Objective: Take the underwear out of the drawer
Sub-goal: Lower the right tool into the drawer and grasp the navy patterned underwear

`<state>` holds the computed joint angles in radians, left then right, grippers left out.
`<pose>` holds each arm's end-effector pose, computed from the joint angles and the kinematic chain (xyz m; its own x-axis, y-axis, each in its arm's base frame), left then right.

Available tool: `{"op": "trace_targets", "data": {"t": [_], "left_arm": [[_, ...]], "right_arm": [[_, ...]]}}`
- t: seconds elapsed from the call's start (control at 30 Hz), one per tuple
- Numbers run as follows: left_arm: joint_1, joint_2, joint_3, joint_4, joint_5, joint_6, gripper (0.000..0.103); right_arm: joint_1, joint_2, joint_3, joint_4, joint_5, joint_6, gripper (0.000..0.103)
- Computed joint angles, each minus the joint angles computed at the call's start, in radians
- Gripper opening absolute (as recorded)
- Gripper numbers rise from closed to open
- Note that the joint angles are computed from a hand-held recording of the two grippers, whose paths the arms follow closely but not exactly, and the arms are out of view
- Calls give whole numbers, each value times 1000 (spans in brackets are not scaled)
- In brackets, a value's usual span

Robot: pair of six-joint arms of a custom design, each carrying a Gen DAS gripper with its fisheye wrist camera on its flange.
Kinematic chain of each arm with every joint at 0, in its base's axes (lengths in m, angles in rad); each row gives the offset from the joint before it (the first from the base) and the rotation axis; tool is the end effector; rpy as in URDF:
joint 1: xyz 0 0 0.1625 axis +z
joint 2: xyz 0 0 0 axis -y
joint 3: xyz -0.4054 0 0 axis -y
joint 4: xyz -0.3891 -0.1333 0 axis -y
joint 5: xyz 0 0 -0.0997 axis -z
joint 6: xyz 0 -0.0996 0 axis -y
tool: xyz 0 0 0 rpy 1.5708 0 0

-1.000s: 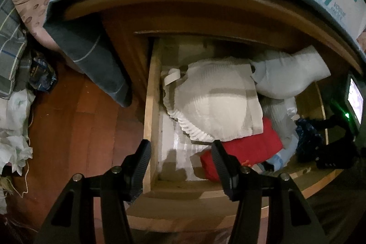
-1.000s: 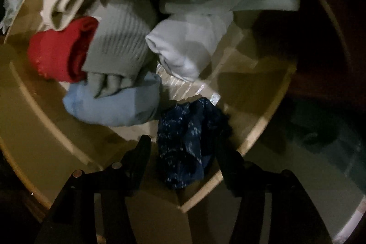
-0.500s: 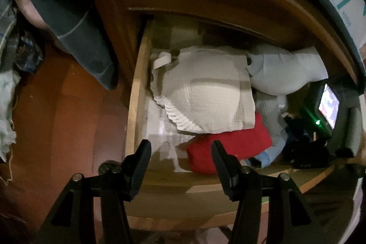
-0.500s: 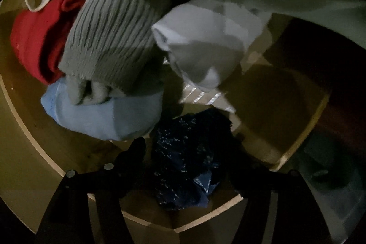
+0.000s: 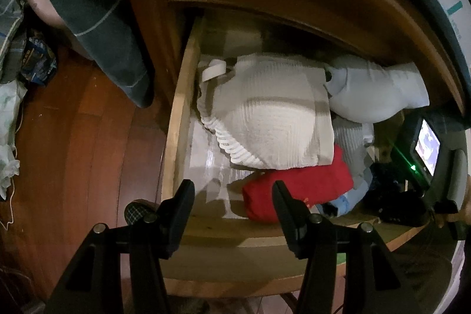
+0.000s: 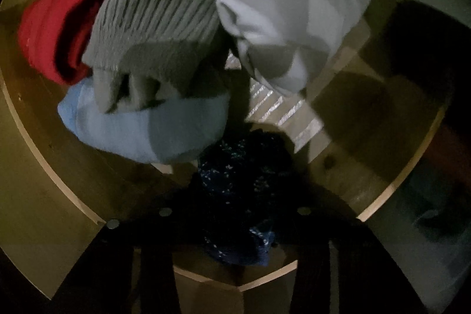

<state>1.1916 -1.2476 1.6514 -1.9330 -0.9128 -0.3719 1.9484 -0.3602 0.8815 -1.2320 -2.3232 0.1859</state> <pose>-0.0354 -0.6134 0.3111 -0.8104 -0.0424 -0.5843 0.0809 0.9797 -0.1833 0.3286 -0.6515 -0.0114 -0.5237 -0.6256 0.5782 -0.1462 0.7347 0.6624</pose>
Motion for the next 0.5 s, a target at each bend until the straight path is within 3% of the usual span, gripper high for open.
{"op": "trace_targets", "data": {"t": [0.13,0.2,0.33,0.4,0.5], "left_arm": [[-3,7,-2,16,-4,17,56],[4,12,-9,33,-50,36,56],[22,29,-36,97,-135,43,57],[21,33,-37,108,-139,43,59],[16,38,-38,115,-126,49,64]], "right_arm": [[9,-39,61,-62,-24,44,29],[16,-72,109,-108,-26,72,27],[17,-137,190,-247,29,109,27],[16,-165,212,-318,67,141,27],[28,-255,338,-485,130,239,26]]}}
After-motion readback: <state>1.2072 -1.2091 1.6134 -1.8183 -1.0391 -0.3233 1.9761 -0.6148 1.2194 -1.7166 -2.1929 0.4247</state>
